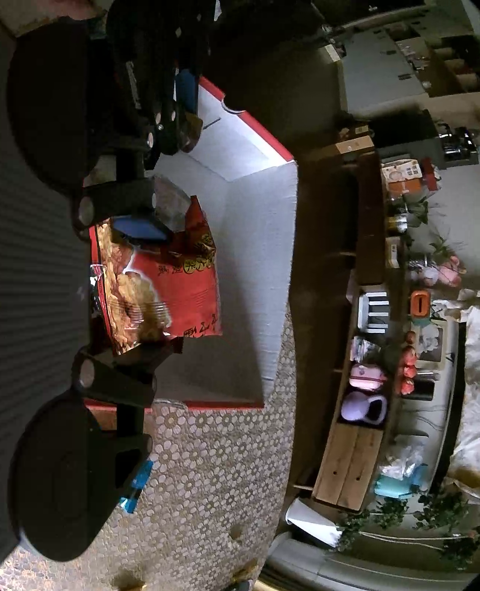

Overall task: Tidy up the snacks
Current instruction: 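Lower the pastry packet into the box with the left gripper while the right lowers the chip bag, then withdraw both open grippers from the box toward the blue packet and yellow packet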

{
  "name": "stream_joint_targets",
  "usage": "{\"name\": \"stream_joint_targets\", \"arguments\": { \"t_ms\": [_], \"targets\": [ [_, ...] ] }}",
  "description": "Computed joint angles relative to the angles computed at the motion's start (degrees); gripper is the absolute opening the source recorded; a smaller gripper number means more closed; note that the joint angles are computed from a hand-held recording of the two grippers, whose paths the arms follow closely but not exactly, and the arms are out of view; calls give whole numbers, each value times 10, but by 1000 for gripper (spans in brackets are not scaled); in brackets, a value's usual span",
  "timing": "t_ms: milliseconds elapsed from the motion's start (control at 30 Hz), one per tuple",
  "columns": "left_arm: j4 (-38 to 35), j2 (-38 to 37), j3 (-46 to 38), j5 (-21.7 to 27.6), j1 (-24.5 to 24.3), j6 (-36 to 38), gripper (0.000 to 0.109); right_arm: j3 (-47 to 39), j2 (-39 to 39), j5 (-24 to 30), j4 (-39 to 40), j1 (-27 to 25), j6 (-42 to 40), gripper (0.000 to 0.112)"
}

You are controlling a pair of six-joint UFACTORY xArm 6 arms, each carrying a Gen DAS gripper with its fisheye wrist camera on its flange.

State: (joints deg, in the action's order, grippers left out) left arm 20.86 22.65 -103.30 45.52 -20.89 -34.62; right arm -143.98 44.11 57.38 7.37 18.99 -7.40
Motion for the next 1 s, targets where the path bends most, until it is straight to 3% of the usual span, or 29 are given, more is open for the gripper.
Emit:
{"name": "stream_joint_targets", "arguments": {
  "t_ms": [200,533,633,700,867,1000],
  "targets": [
    [10,10,-13,14,-2,10,34,-5,5,11,8,1,-4,59],
    [6,23,-33,30,-10,31,37,58,-33,-10,12,3,-6,61],
    [10,21,-30,31,-13,26,44,105,-60,-35,14,3,-10,64],
    [21,16,-22,27,-15,17,65,121,-70,-46,18,3,-12,67],
    [35,3,-9,20,-19,5,68,158,-97,-64,34,0,-19,68],
    [51,-12,9,11,-22,-12,83,192,-122,-77,47,-2,-28,79]
  ]
}}
